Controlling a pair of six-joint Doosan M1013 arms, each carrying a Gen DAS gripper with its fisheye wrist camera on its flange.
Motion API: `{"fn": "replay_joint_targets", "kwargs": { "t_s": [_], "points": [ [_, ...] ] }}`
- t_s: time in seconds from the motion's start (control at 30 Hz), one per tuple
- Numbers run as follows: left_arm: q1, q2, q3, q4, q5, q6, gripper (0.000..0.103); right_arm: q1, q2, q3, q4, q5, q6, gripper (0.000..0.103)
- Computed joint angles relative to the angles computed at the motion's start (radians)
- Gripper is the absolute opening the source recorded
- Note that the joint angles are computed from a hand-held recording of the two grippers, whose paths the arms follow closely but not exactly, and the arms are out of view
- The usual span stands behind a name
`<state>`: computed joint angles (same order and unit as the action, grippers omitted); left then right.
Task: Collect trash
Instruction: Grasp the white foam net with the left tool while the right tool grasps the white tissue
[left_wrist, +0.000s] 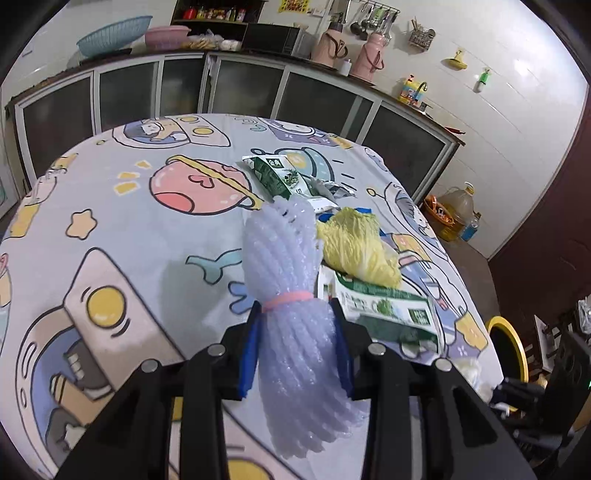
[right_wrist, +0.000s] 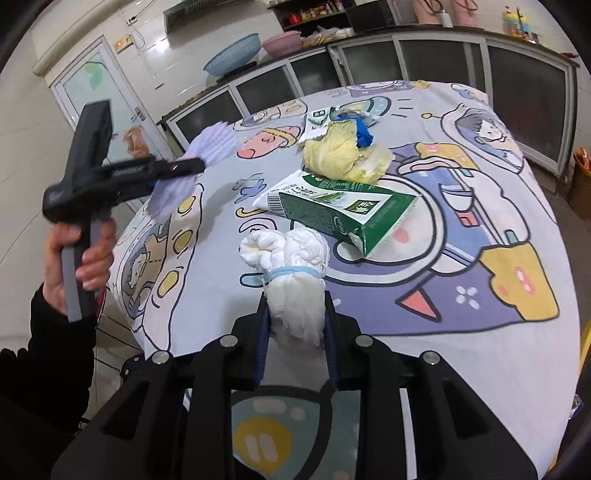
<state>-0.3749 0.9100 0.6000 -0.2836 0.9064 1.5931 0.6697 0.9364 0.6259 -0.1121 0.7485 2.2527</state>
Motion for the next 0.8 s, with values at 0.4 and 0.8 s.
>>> {"fn": "replay_joint_targets", "kwargs": {
  "t_s": [0.4, 0.8],
  "points": [
    [-0.024, -0.133, 0.246, -0.073, -0.122, 0.167, 0.033, 0.01, -0.078, 0.134, -0.084, -0.066, 0.107, 0.025],
    [-0.064, -0.144, 0.262, -0.143, -0.114, 0.288, 0.033, 0.014, -0.143, 0.249, -0.199, -0.104, 0.242, 0.025]
  ]
}}
